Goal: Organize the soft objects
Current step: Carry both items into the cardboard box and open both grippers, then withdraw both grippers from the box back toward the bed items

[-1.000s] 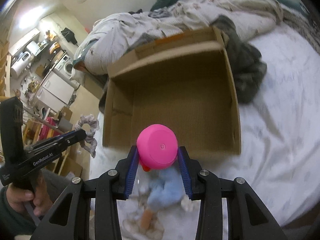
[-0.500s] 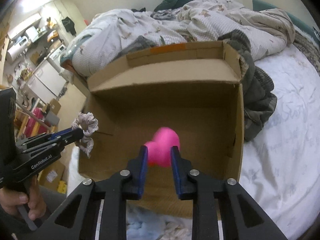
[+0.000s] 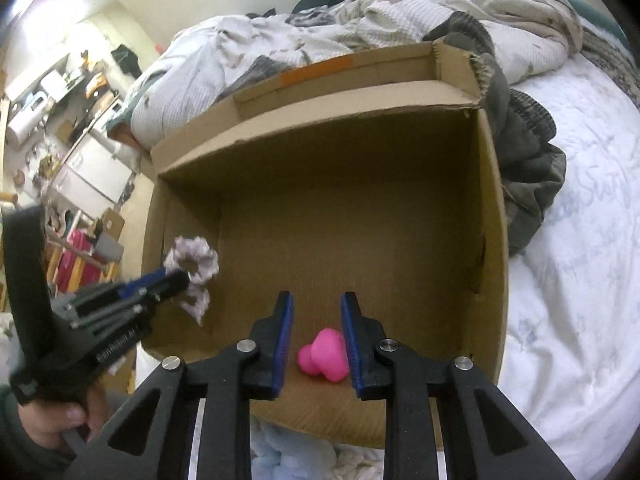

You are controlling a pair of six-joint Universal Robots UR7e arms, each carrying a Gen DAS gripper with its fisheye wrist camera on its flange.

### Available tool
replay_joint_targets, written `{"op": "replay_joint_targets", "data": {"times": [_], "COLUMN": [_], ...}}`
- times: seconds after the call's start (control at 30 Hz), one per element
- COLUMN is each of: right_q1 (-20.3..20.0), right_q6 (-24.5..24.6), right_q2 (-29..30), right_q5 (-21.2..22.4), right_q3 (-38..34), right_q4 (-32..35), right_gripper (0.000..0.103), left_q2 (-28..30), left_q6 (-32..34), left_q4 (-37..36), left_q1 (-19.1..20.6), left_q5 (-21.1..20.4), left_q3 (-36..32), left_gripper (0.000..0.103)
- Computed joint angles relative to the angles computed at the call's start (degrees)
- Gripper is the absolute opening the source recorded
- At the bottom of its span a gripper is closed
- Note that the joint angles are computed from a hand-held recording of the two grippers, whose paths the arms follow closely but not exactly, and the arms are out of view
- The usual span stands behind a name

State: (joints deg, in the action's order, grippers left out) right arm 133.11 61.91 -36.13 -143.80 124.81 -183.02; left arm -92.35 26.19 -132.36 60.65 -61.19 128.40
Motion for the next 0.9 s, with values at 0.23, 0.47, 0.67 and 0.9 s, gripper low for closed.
{"op": "replay_joint_targets", "data": {"times": [0.23, 0.47, 0.67, 0.9], "right_q1": [0.8, 1.5, 2.5, 5.2], "right_q6": [0.8, -0.9, -0.7, 3.6], "right_q2": [0.2, 0.6, 0.2, -2.2], "right_q5": [-0.9, -1.3, -2.0, -2.6], "right_q3": [1.0, 0.5, -0.3, -1.0], "right_q4": [-4.0, -5.6, -3.7, 3.0], "right_gripper": [0.069, 0.081, 0.092, 0.092], "left_q2": [-0.6, -3.0, -4.4, -8.6], "left_q6": [-0.2, 1.1, -0.7, -3.7], "left_q4": [0.6, -0.4, 2.0, 5.7], "left_q1": [-0.2, -1.1, -1.4, -3.0], "left_q5": [-0.7, -1.6, -0.5, 0.2], "left_q3": [0.3, 1.5, 0.6, -0.6], "left_gripper": [0.052, 0.069, 0.069, 0.069]}}
